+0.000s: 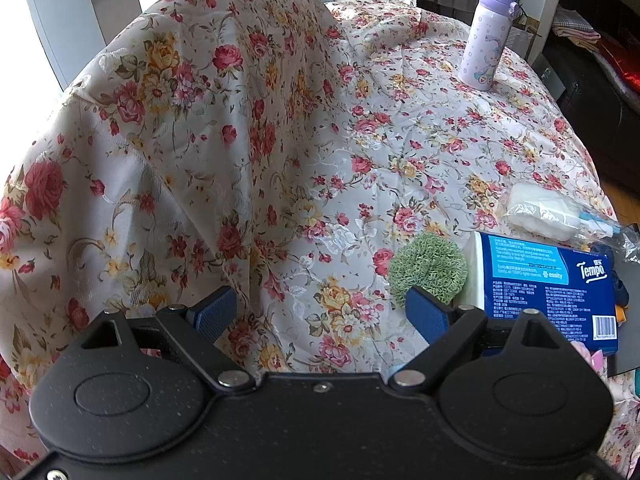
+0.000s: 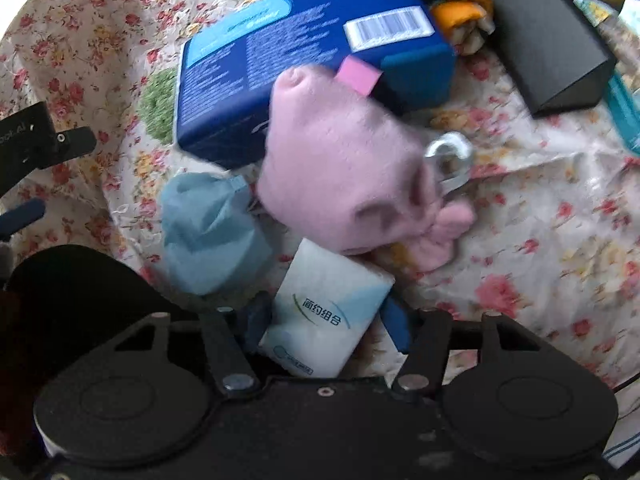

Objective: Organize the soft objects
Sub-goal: 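Grasp the white tissue pack with the right gripper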

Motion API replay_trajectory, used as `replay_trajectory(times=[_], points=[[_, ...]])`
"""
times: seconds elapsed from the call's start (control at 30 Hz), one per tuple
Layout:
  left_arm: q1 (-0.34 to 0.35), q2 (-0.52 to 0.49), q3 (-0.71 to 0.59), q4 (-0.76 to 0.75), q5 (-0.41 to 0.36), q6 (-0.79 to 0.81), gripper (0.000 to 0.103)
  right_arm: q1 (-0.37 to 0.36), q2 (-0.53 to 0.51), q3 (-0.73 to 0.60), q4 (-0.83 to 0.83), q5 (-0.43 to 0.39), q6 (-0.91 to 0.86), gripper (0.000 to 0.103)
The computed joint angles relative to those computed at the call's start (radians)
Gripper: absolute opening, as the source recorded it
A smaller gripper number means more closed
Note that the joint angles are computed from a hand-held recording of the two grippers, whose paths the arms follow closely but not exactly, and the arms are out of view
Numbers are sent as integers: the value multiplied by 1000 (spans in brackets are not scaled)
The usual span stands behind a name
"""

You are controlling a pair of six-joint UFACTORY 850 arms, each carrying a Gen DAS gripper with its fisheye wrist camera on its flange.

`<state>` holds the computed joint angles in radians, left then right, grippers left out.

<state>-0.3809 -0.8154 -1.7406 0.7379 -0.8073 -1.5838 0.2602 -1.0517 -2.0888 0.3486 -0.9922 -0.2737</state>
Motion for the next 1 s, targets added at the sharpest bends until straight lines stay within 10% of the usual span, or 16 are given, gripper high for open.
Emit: replay_trajectory(times=[0.33, 0.57, 0.7, 1.0], points=[[-1, -4, -6, -4, -6, 6, 88, -58, 14, -5, -69, 65, 11, 52], [0, -2, -3, -4, -3, 6, 88, -83, 125, 183, -68, 307, -158, 52], [-2, -4, -5, -3, -3, 7, 88, -105, 211, 330, 42, 466, -449, 67], [-3, -2, -7, -14, 9, 47, 88, -120, 254, 438, 277, 532, -775, 100]])
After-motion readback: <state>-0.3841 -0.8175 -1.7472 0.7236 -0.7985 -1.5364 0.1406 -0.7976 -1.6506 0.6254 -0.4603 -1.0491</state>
